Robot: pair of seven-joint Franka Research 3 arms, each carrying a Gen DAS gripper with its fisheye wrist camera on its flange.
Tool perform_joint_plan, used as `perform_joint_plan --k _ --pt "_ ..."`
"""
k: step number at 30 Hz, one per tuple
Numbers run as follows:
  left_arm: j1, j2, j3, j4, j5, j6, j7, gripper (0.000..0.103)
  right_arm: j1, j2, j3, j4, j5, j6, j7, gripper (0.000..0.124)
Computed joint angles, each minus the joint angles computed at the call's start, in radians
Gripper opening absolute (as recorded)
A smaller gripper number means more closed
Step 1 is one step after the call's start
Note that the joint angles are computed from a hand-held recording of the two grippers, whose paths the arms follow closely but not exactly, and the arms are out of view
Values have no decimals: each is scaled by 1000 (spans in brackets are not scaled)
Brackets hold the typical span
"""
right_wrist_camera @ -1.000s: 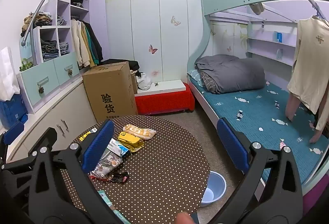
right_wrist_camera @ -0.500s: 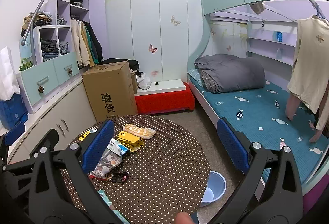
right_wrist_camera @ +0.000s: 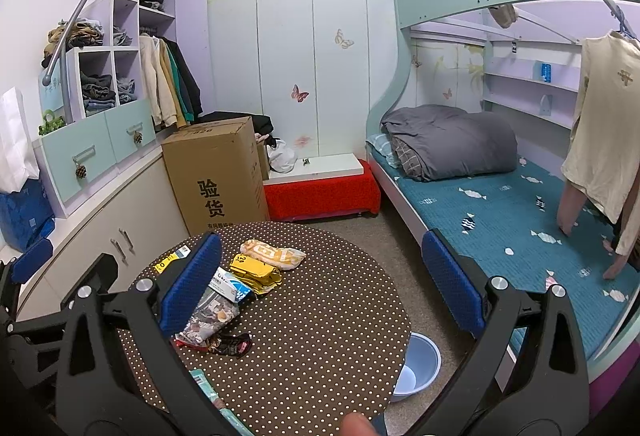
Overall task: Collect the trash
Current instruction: 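Move both tools toward the cluttered polka-dot table, then grasp the teal wrapper with the right tool while the left tool grasps the beige cloth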
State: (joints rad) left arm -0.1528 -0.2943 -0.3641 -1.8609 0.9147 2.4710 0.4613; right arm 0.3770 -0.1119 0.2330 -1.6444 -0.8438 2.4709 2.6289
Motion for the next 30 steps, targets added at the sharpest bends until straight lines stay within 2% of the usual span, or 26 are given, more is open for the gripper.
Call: perform_joint_plan --k 10,20,27,30 --pt "4 -6 16 -17 -37 47 20 99 7 22 1 14 -8 0 -3 98" --pt "11 -15 19 -45 -54 32 27 99 31 46 -19 23 22 6 -39 98" --pt "17 -34 35 -111 -94 7 33 99 59 97 -42 29 116 25 -147 98" --pt "20 -51 50 -165 -127 -8 40 99 77 140 -54 25 217 25 -259 98"
